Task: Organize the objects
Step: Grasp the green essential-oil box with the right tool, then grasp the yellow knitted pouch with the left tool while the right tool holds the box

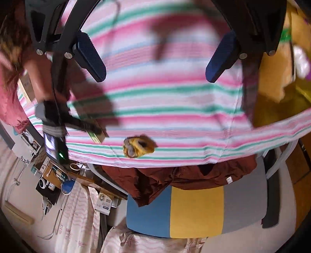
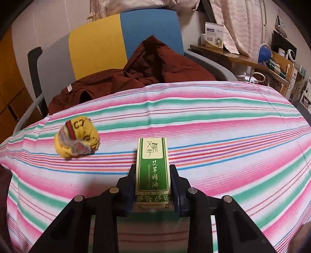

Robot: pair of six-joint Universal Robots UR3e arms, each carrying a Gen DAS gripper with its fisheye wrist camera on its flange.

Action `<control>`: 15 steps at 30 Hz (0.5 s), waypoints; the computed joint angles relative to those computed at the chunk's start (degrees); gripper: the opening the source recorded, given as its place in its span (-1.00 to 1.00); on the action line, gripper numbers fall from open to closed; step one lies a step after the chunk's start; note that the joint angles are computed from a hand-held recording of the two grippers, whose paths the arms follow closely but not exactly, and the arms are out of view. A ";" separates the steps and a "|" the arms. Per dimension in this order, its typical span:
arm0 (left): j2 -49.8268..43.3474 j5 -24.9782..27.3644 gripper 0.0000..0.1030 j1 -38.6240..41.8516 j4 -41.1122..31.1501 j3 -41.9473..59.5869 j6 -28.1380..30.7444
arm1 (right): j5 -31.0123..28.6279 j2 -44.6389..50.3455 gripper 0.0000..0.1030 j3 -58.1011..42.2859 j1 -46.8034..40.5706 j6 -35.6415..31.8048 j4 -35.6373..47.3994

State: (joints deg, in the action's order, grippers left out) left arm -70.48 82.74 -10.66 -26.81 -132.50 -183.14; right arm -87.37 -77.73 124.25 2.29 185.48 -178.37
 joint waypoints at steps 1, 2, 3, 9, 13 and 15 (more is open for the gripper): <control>-4.42 1.43 1.00 -1.48 1.42 2.78 -0.32 | -0.85 0.43 -0.40 -0.02 0.53 0.04 -0.75; -9.09 2.90 1.00 -2.88 3.19 5.75 -0.25 | -1.65 0.82 -0.40 -0.20 1.09 0.02 -1.07; -13.28 4.28 1.00 -4.03 4.15 8.81 0.05 | -2.46 1.19 -0.40 -0.25 1.59 0.02 -1.57; -33.37 12.09 1.00 -8.50 4.46 27.26 1.26 | -4.19 2.07 -0.40 1.00 2.16 0.83 -4.91; -42.00 12.88 1.00 -8.82 3.43 36.81 2.47 | -4.38 1.83 -0.40 2.45 1.16 2.28 -6.77; -45.83 12.95 1.00 -8.68 2.89 41.38 2.66 | -4.45 1.71 -0.40 2.68 0.97 2.65 -6.97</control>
